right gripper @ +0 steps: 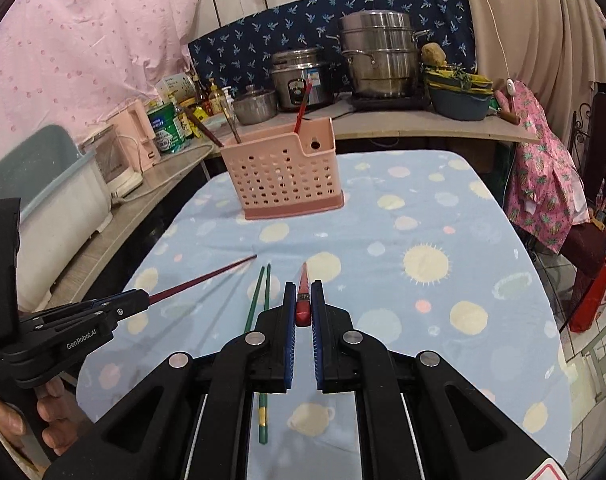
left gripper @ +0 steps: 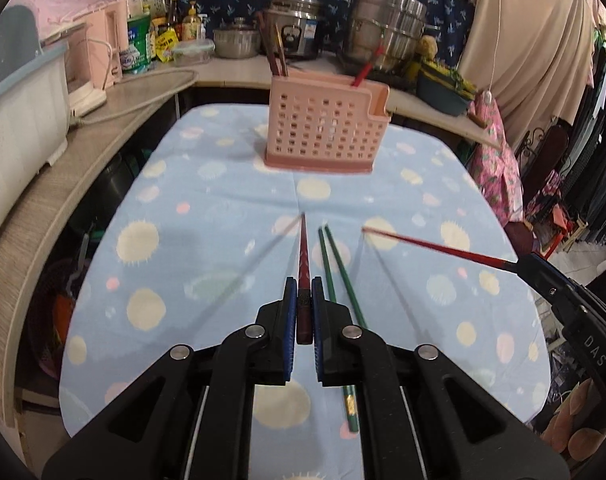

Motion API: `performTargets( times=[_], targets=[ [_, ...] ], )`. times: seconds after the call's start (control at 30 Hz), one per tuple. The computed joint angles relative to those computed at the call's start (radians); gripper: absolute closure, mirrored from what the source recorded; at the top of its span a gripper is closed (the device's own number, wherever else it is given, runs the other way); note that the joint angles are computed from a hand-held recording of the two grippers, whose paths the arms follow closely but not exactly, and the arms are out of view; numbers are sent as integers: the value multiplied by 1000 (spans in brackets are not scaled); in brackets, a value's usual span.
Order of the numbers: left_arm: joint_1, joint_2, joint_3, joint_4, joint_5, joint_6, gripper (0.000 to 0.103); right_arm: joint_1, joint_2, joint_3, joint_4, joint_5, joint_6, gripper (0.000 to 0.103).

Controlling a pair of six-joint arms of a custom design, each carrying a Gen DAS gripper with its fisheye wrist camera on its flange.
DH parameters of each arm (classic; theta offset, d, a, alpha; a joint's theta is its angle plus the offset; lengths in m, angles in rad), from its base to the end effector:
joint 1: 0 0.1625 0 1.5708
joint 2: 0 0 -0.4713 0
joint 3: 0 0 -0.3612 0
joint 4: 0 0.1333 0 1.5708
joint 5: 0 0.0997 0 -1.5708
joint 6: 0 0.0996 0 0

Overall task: Organize utensils
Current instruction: 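Lift both chopsticks and carry them over the pink holder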

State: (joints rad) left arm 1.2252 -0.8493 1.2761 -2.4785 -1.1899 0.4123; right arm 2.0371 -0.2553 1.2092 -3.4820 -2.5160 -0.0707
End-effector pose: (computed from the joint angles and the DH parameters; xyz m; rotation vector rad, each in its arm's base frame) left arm -0.1010 -0.7834 0.3310 0.8731 2.5349 -0.6391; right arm 0.3932 -0.6642 0.0348 0.0198 -2.1537 1.2683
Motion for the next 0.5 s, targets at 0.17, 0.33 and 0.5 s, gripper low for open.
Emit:
performTargets(
  times=[0.17,0.33,0.5],
  targets=[
    [-15,36,-92,9,-24,-6,96,-3,3,-75,-32,14,-83,96],
    [-30,84,-195,20,-29,-3,96,-9,18,-168,-22,29,-141,96],
    [-42,138,-304,34,-28,5,96,-19,27,-249,9,53,-165,96]
  ],
)
